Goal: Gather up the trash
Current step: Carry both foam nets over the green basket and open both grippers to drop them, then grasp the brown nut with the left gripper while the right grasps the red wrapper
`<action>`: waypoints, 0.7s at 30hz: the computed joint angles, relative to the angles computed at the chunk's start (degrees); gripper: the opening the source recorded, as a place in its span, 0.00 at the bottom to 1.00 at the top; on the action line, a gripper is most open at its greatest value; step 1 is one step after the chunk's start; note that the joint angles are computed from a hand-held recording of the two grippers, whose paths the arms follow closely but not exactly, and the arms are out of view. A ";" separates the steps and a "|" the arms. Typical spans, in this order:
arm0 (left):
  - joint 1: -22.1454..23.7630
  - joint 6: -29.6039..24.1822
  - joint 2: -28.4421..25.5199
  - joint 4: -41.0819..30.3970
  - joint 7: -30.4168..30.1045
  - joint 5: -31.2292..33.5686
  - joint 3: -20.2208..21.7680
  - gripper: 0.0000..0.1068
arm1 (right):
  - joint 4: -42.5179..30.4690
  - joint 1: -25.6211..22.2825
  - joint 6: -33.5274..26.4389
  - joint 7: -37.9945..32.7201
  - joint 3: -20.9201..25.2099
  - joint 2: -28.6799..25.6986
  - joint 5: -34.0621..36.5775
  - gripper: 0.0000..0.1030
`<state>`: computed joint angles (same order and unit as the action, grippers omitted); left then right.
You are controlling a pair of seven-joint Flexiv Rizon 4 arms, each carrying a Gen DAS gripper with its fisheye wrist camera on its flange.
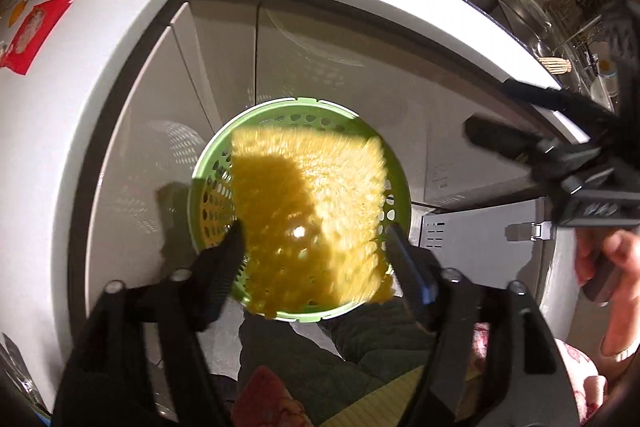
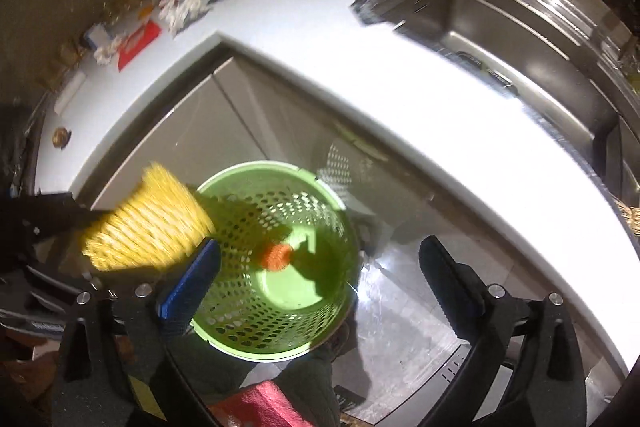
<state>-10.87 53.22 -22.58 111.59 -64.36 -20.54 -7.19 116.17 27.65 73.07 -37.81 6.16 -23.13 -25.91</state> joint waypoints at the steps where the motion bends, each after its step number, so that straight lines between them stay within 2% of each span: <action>1: -0.45 -0.08 -0.18 -0.25 -0.75 0.34 0.02 0.72 | 0.89 -0.30 1.02 0.17 -0.53 0.80 -0.31 0.97; 6: -1.63 1.49 0.30 -0.10 -5.24 1.02 0.59 0.77 | 2.72 -3.54 3.98 -3.07 0.70 2.79 1.62 0.98; 12: -1.41 10.35 5.35 4.18 -14.40 3.77 4.28 0.79 | 0.21 -4.42 6.06 -8.62 2.69 1.49 4.23 0.98; 15: -0.82 14.54 8.02 5.79 -23.08 8.37 8.14 0.84 | -3.42 -3.75 5.97 -12.70 3.62 0.13 4.58 0.98; 19: 0.58 16.35 9.32 5.36 -35.14 17.49 12.93 0.84 | -11.10 -3.05 4.40 -18.64 5.57 -3.58 5.88 0.98; 21: 2.13 16.90 9.27 5.35 -38.81 20.05 13.84 0.84 | -15.39 -2.59 3.25 -21.50 6.61 -5.84 7.03 0.98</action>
<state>-8.74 70.12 -13.32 116.94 -103.17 -0.50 6.66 100.79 25.06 76.32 -59.32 12.77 -28.97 -18.88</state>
